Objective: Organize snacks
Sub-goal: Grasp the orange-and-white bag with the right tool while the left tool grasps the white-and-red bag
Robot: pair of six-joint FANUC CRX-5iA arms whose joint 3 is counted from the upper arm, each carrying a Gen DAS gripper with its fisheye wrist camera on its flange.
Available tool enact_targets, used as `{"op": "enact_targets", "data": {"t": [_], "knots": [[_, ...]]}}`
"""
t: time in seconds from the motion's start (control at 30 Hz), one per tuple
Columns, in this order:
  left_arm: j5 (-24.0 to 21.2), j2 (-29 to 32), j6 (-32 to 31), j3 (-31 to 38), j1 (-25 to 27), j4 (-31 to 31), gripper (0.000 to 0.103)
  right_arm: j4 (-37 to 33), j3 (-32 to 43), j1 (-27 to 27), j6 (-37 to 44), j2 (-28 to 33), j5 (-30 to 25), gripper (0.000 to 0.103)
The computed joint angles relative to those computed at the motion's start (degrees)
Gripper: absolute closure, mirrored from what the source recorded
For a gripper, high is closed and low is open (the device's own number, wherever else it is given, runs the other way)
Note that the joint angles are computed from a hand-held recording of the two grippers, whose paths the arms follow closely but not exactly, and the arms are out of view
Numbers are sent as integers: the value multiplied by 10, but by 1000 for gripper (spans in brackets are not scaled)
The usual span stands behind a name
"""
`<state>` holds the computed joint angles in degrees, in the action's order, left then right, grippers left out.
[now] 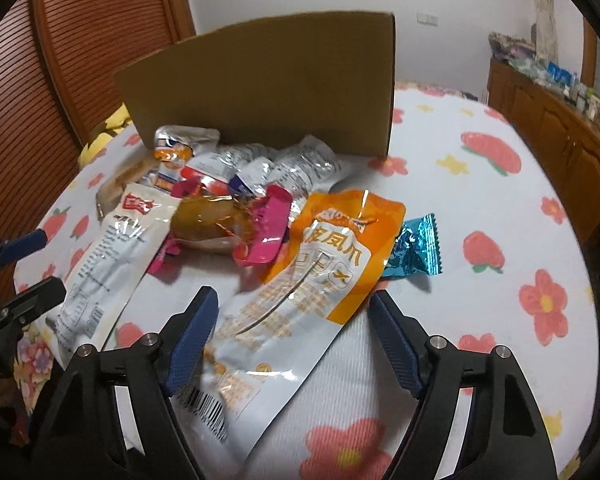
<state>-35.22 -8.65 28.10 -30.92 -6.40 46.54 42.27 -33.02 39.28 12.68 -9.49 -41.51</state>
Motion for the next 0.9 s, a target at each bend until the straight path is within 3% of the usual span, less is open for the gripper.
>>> {"op": "enact_targets", "data": {"t": [0.4, 0.6, 0.9], "knots": [[-82, 70, 60, 108, -26, -118, 18, 52, -7, 6, -12, 17, -12, 21], [-115, 104, 117, 172, -42, -199, 32, 59, -8, 6, -14, 20, -16, 20], [-164, 144, 163, 246, -62, -272, 28, 75, -10, 9, -24, 24, -21, 20]]}}
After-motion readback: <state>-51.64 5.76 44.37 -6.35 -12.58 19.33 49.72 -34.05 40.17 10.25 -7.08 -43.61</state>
